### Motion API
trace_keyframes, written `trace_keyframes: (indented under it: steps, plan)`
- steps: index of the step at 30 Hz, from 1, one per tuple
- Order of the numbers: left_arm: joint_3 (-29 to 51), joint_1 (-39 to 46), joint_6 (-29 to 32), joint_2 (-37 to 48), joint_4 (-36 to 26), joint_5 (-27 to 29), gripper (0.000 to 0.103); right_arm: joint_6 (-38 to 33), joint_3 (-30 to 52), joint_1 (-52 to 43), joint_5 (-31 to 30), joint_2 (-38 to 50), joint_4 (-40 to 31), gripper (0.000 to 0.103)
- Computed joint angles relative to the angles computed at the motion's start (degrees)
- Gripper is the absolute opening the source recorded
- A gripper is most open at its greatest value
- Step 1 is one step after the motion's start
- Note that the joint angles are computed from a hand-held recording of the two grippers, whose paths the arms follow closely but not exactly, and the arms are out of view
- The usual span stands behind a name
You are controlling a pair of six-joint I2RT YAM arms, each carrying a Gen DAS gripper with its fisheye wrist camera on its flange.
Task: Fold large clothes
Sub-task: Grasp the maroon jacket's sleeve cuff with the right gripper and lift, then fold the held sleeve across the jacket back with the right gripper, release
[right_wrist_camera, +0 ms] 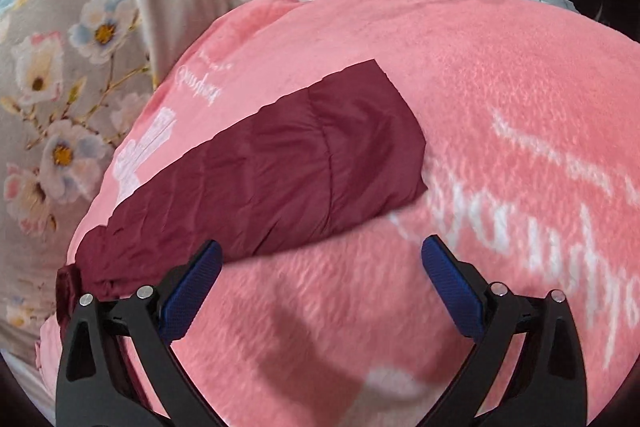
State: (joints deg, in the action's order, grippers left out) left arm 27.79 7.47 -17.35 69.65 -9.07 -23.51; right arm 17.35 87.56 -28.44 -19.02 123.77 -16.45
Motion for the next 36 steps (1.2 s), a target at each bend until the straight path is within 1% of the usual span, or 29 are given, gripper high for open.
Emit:
trace_keyframes:
  steps: [1, 2, 3, 4, 5, 6, 7, 8, 10, 12, 15, 17, 18, 21, 23, 24, 25, 27, 28, 29, 30, 31, 32, 34, 36]
  plan:
    - [0.47, 0.84, 0.25, 1.39, -0.02, 0.45, 0.083, 0.96, 0.11, 0.70, 1.36, 0.34, 1.39, 0.091]
    - [0.79, 1.32, 0.35, 2.28, -0.01, 0.61, 0.083, 1.50, 1.15, 1.17, 2.54, 1.10, 1.94, 0.074]
    - [1.02, 1.90, 0.64, 3.10, 0.16, 0.79, 0.083, 1.74, 2.82, 1.49, 3.31, 2.09, 1.32, 0.066]
    - [1.51, 2.61, 0.99, 4.31, 0.32, 0.53, 0.083, 2.67, 5.31, 1.85, 3.34, 3.61, 0.55, 0.053]
    - [1.70, 2.93, 1.17, 4.75, 0.45, 0.39, 0.083, 3.40, 6.59, 1.58, 2.08, 4.53, 0.68, 0.031]
    - [1.75, 3.57, 1.75, 5.11, 0.91, 0.53, 0.083, 5.23, 9.46, 2.11, 0.95, 6.10, 0.11, 0.021]
    - [2.03, 4.32, 2.45, 5.65, 1.26, 0.66, 0.083, 6.05, 11.11, 2.89, 1.20, 6.67, -0.19, 0.017]
    - [2.38, 4.98, 2.97, 6.06, 1.28, 0.79, 0.083, 6.14, 11.91, 3.92, 1.88, 6.43, 0.15, 0.010]
    - [3.28, 6.76, 4.10, 6.81, 1.28, 1.55, 0.083, 4.50, 12.18, 7.14, 3.45, 4.14, 1.59, 0.007]
    - [4.11, 8.53, 5.21, 7.25, 1.72, 2.26, 0.083, 2.68, 10.89, 11.29, 2.62, 0.29, 4.10, 0.007]
    - [5.57, 10.43, 6.18, 8.29, 2.22, 2.51, 0.083, -0.93, 10.15, 21.04, -2.80, -5.47, 5.85, 0.006]
    - [7.14, 12.04, 6.38, 9.57, 1.97, 3.57, 0.083, -3.52, 9.54, 27.16, -5.12, -7.60, 6.22, 0.006]
    - [8.22, 13.31, 6.32, 10.44, 1.65, 5.06, 0.083, -5.19, 9.57, 31.57, -6.53, -8.33, 5.99, 0.006]
    - [10.10, 15.37, 6.03, 12.10, 1.24, 7.47, 0.083, -8.26, 10.80, 40.57, -8.86, -7.51, 4.62, 0.006]
    - [10.98, 16.34, 6.22, 13.07, 1.55, 7.86, 0.083, -9.86, 12.15, 46.79, -11.16, -5.43, 3.04, 0.006]
    - [11.53, 16.78, 6.46, 13.64, 1.72, 7.91, 0.083, -10.57, 11.12, 48.81, -11.91, -5.61, 2.78, 0.006]
    - [11.75, 16.91, 6.55, 13.82, 1.77, 7.89, 0.083, -12.51, 12.97, 51.61, -13.60, -3.58, 0.60, 0.007]
    - [12.64, 17.79, 7.26, 14.49, 2.11, 8.75, 0.083, -13.75, 11.46, 54.34, -12.93, -3.90, 1.05, 0.008]
    - [13.09, 18.11, 7.41, 14.78, 2.16, 9.42, 0.083, -14.00, 10.92, 54.91, -13.07, -4.17, 1.86, 0.010]
    - [13.77, 18.74, 7.64, 15.07, 2.03, 11.16, 0.083, -13.40, 10.02, 54.41, -14.60, -4.84, 3.50, 0.023]
    - [14.17, 19.23, 7.71, 15.22, 1.99, 12.77, 0.083, -12.21, 9.10, 53.73, -15.42, -5.52, 5.36, 0.033]
    - [15.07, 20.01, 7.52, 15.72, 1.67, 15.47, 0.085, -9.81, 6.95, 52.26, -16.02, -6.98, 8.89, 0.053]
    - [15.99, 20.52, 7.09, 16.35, 1.33, 17.74, 0.086, -8.06, 5.42, 50.65, -16.25, -7.91, 11.32, 0.061]
    - [18.46, 21.12, 5.77, 18.52, 0.61, 22.60, 0.086, -7.24, 5.26, 48.11, -15.97, -8.19, 10.91, 0.060]
    - [21.57, 21.18, 4.50, 21.65, -0.88, 27.02, 0.086, -6.95, 6.14, 44.31, -15.41, -6.68, 8.09, 0.060]
